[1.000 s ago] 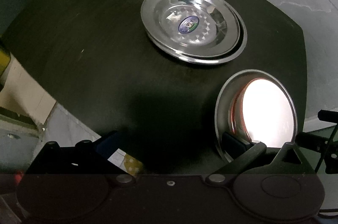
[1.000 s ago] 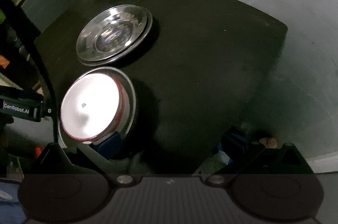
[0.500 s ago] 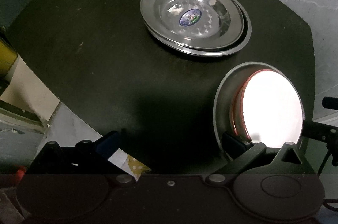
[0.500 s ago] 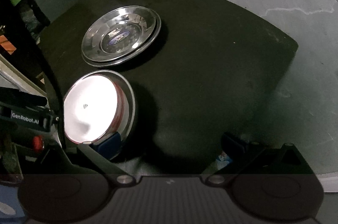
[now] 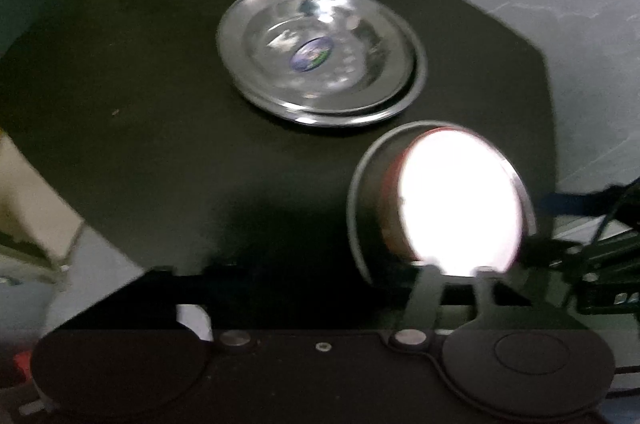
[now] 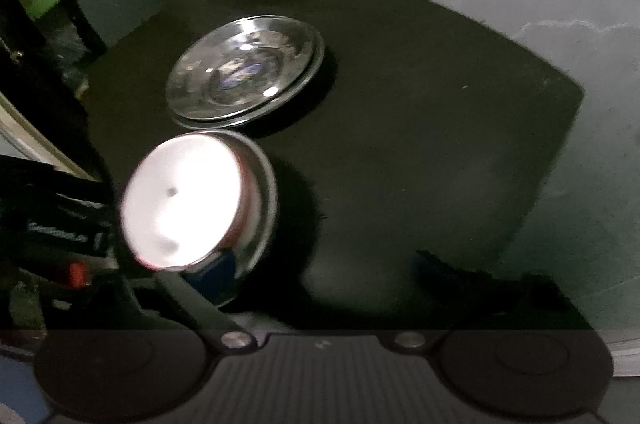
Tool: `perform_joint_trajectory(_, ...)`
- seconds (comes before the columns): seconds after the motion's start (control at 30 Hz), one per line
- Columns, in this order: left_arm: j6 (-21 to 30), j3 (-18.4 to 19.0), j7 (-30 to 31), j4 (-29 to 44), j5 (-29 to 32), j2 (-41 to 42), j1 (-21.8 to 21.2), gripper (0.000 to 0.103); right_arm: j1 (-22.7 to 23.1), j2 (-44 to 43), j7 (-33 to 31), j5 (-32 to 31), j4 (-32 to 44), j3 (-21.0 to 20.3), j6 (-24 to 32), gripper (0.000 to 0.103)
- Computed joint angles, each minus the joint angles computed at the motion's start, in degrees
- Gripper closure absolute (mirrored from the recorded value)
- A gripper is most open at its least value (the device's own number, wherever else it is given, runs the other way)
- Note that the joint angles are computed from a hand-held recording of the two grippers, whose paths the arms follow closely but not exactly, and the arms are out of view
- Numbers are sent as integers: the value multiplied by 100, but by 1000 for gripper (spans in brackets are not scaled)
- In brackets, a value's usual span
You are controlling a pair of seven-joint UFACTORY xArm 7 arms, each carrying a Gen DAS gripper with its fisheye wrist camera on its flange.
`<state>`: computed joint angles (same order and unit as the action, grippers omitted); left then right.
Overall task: Organize plates and bowls
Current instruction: 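Grip the rim of the nested bowl stack with the left tool and lift, then carry the steel bowl stack with the left tool over the steel plates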
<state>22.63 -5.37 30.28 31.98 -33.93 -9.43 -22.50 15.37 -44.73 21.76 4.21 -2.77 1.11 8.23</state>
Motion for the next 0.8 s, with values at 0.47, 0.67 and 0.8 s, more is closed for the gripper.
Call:
perform_joint_trajectory(0.47,-12,16,1423,97,-1449,99,-122,91,1482,245,-2046,731,172,-2006,-327,48)
perform_joint_trajectory(0.67,-3,-17,1438,78,-1481,68,-72,92,1501,301,-1563,1253,138,-1544,-468,68)
perform_joint_trajectory(0.8,5,0,1483,87,-1533,75,-70,92,1648,426,-1459,1398,249,-1774,-406,70)
